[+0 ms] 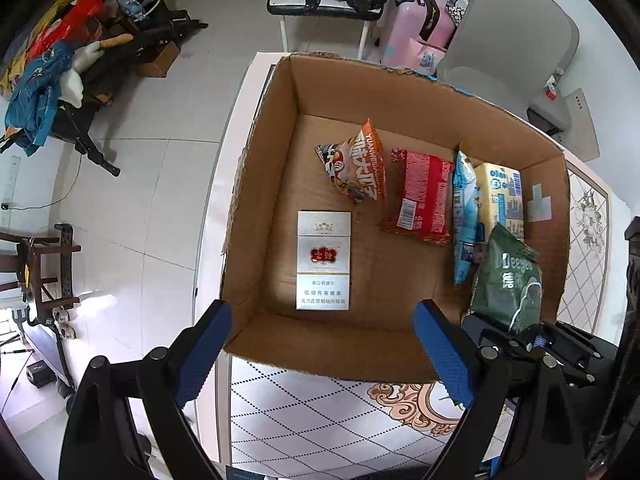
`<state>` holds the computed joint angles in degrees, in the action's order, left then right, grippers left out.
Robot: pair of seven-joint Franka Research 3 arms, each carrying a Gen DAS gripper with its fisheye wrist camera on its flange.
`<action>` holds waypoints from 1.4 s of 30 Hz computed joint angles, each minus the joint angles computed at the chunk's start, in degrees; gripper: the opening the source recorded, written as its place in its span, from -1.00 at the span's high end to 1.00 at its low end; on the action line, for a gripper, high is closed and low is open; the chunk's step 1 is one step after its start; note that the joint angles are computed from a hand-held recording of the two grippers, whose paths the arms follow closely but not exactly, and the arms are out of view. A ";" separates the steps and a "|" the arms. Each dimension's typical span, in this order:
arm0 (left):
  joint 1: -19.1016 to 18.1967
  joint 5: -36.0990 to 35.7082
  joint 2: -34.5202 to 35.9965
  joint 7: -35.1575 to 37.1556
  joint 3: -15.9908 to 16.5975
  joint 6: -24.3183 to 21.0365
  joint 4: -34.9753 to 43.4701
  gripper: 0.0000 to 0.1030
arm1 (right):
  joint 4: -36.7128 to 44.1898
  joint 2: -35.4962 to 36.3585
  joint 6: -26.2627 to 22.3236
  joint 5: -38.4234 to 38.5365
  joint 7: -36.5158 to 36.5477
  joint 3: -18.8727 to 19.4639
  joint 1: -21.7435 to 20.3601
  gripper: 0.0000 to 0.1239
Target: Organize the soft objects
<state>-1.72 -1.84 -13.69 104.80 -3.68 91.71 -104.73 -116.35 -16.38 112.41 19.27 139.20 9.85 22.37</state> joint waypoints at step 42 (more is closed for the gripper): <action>-5.44 -7.06 -16.80 4.69 3.96 -2.02 2.24 -0.96 | 19.66 -11.24 -30.36 -22.66 16.85 10.72 -3.55 -0.56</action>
<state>-7.16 -8.89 -30.48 109.49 0.28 89.69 -102.49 -96.69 -27.62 82.05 -3.39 156.05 20.57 18.82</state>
